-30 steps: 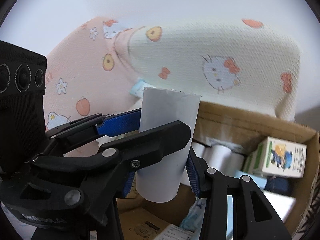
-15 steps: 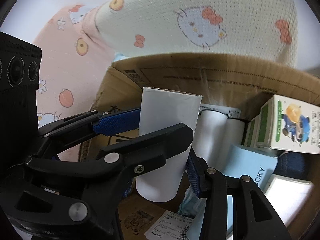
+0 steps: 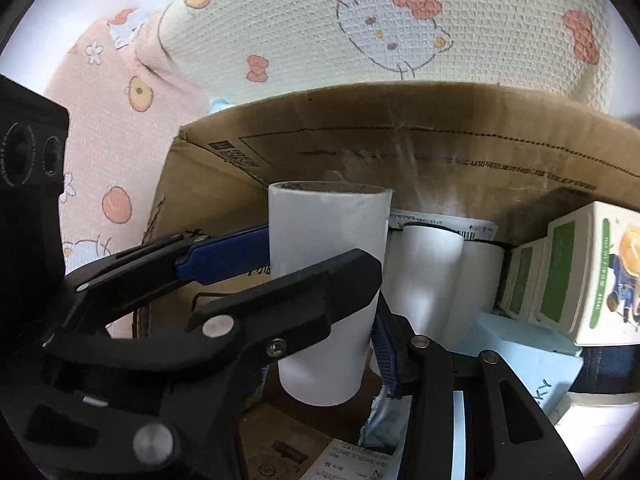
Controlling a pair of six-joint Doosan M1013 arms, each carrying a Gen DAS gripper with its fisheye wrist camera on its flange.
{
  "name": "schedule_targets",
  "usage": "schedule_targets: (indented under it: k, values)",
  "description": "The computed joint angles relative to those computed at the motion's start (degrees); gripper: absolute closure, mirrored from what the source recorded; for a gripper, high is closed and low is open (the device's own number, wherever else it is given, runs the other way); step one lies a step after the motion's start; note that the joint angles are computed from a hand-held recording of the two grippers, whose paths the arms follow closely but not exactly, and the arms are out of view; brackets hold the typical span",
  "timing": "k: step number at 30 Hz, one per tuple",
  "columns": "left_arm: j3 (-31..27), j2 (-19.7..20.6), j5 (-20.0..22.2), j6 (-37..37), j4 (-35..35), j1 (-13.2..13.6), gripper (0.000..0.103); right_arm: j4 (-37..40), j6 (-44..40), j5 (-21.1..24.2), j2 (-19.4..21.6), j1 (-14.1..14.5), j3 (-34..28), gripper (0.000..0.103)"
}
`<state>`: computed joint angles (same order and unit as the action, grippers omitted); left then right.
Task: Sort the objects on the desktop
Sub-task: 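Lower the left gripper's tube into the box and open it while the right gripper holds its tube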
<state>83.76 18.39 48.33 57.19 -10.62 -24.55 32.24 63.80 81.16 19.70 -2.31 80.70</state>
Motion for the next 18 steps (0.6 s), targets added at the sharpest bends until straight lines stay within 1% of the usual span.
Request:
schedule_targets:
  k: [4, 6, 9, 11, 13, 14, 16, 18]
  values:
    - [-0.2, -0.4, 1.1, 0.0, -0.3, 0.1, 0.056, 1.5, -1.2, 0.9, 0.0, -0.4, 0.2, 0.063]
    - [-0.1, -0.6, 1.5, 1.5, -2.6, 0.5, 0.056, 2.2, -1.7, 1.3, -0.1, -0.6, 0.3, 0.063]
    - [0.7, -1.4, 1.0, 3.1, -5.8, 1.3, 0.056, 1.6, -1.8, 0.0, -0.6, -0.6, 0.6, 0.063]
    - [0.8, -1.6, 1.4, 2.8, -4.9, 1.3, 0.057, 2.8, -1.1, 1.2, -0.2, -0.8, 0.5, 0.062]
    - [0.6, -1.7, 2.2, 1.2, -2.3, 1.0, 0.073, 2.7, -1.1, 0.9, -0.2, -0.3, 0.3, 0.062]
    - [0.5, -1.8, 2.6, 0.4, -0.6, 0.8, 0.076, 2.2, -1.6, 0.6, -0.4, -0.1, 0.4, 0.062]
    - [0.3, -2.0, 2.9, 0.9, 2.5, 0.3, 0.09, 1.1, -2.0, 0.1, -0.7, 0.5, 0.4, 0.062]
    - [-0.1, -2.0, 3.7, 1.5, 5.3, -0.1, 0.093, 0.6, -2.2, 0.8, -0.3, 0.8, 0.2, 0.063]
